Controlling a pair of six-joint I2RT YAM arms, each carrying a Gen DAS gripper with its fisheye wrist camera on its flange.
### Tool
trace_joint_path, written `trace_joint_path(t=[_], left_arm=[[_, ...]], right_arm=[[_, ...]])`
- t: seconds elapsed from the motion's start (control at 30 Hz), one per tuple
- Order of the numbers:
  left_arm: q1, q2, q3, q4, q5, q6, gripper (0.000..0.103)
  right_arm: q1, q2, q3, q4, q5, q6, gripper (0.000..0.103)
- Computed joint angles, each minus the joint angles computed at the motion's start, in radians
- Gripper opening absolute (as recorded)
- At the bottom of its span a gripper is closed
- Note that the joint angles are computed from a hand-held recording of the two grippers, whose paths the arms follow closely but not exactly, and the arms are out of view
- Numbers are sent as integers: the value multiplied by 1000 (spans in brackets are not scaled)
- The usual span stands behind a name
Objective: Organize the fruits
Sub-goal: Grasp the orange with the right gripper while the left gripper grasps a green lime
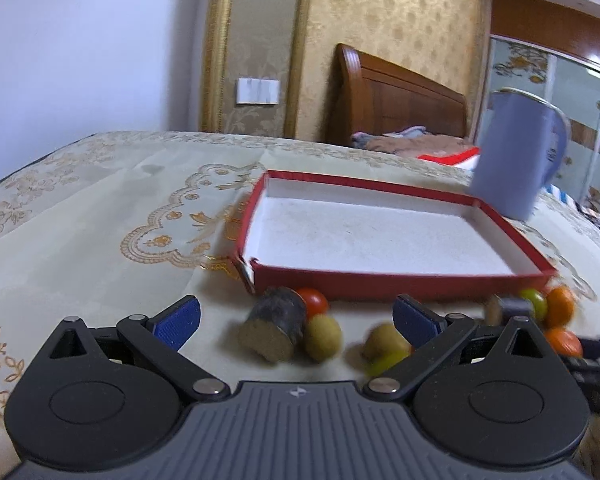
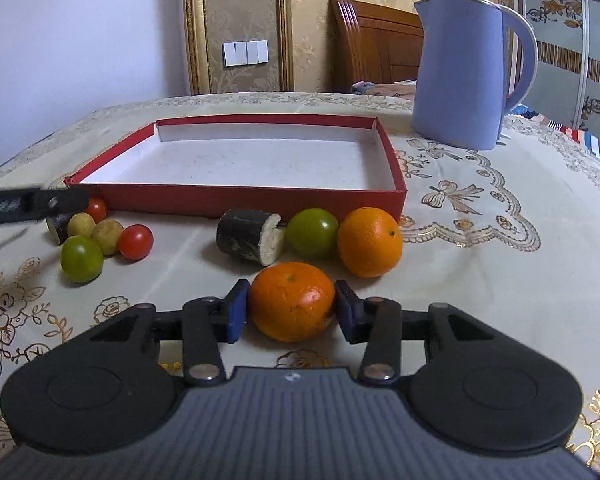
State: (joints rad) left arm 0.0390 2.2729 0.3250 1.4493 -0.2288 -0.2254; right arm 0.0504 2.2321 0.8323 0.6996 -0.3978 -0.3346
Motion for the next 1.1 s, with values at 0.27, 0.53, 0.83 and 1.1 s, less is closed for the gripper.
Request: trace_joint_path(t=[0.27, 0.53, 0.83, 1.1], left_arm=[[-175, -45, -28, -79, -142, 18, 103], [-155, -79, 6, -190, -101, -47, 102], [-182, -63, 26, -225, -117, -9, 60], [-166, -63, 38, -254, -49, 1, 36]], right_arm=[[-8, 1, 7, -9, -14, 7, 42], [-13, 3, 8, -8, -23, 13, 42], [-14, 3, 9, -9, -25, 16, 42], [-15, 4, 9, -8, -26, 16, 41]])
